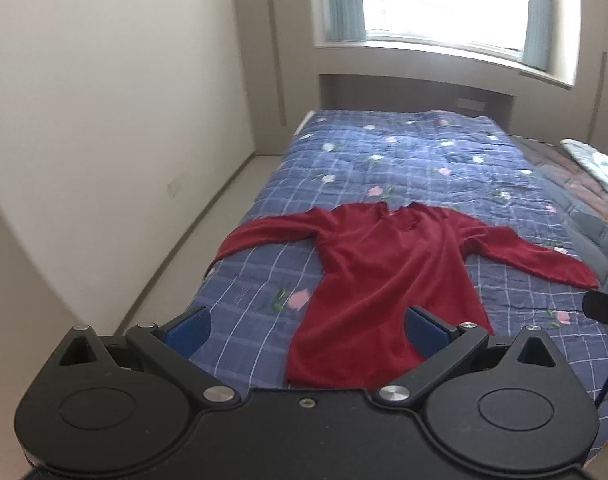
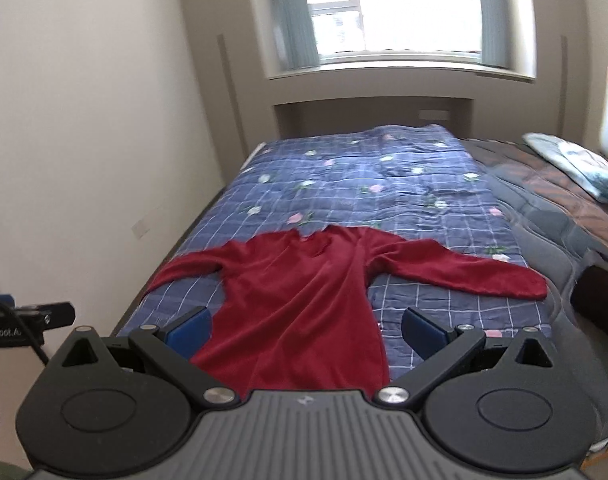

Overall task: Fold small clothes
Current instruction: 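Move the right gripper to the red shirt's sleeve cuff and grasp it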

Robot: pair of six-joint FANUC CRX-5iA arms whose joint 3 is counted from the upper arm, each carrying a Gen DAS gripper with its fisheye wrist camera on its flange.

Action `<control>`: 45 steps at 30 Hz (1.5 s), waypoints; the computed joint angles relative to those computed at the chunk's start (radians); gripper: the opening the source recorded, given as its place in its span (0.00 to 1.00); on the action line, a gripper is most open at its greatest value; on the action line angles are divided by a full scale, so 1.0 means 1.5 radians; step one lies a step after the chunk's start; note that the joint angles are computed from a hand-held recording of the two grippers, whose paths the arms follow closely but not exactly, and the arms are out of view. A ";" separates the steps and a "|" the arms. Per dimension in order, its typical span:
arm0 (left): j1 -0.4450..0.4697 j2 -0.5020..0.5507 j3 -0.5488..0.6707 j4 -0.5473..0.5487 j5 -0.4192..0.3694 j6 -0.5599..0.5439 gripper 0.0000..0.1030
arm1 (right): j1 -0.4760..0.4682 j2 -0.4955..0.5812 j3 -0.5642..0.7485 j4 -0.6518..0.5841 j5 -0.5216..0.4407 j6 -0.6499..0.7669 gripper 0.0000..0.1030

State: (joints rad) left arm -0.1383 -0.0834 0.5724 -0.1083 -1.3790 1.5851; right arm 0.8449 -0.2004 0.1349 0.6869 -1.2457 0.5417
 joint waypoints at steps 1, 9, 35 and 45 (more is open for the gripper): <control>0.014 0.009 0.003 0.018 0.009 -0.020 0.99 | 0.002 0.010 0.003 0.012 -0.004 -0.027 1.00; 0.120 0.071 0.010 0.178 0.058 -0.204 0.99 | 0.023 0.082 0.065 0.048 -0.131 -0.157 1.00; 0.122 0.235 0.135 0.246 -0.109 -0.266 0.99 | -0.067 0.067 0.021 -0.025 -0.162 -0.341 1.00; 0.023 0.360 0.333 0.169 -0.195 -0.191 0.99 | -0.244 0.017 -0.082 -0.088 -0.020 -0.354 1.00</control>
